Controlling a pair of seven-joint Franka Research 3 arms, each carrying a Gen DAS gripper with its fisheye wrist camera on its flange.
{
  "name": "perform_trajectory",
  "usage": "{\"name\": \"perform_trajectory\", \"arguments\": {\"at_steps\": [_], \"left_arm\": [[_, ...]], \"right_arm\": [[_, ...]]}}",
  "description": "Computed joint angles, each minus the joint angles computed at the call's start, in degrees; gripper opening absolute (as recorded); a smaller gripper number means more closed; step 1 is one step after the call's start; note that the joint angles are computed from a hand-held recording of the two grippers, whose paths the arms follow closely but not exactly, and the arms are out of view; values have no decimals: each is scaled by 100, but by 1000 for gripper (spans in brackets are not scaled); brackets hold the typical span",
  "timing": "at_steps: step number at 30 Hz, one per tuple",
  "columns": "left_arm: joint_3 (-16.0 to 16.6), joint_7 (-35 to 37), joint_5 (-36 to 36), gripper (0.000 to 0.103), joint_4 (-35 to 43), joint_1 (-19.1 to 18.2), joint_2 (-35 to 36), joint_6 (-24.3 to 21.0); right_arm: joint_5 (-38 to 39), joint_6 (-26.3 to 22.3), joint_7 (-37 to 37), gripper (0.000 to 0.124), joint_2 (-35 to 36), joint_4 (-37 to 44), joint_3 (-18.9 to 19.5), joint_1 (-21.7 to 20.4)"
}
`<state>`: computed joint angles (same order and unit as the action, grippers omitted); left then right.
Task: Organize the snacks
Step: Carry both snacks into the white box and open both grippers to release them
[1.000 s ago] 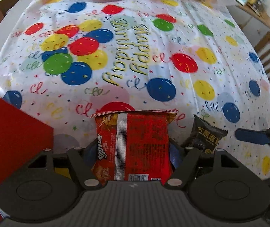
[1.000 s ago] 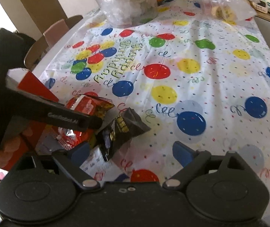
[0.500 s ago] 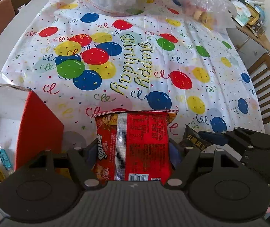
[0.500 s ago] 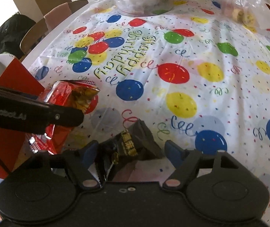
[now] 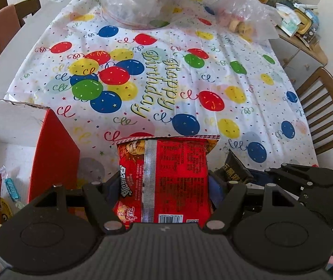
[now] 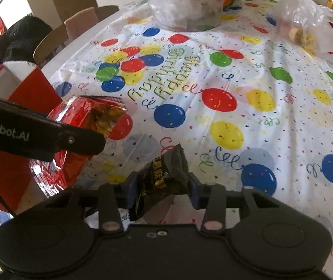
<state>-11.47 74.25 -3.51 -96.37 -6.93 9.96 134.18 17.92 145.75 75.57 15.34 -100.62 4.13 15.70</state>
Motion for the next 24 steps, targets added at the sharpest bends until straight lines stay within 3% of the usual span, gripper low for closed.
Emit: {"name": "perform_trajectory", "arguments": {"at_steps": [11, 24], "left_arm": [[-2, 203, -288, 73, -454, -27, -528, 262], [161, 694, -624, 73, -1042, -138, -1414, 403]], "right_arm": [[-88, 462, 328, 24, -575, -616, -38, 61], [-408, 494, 750, 24, -1552, -1226, 6, 96]]}}
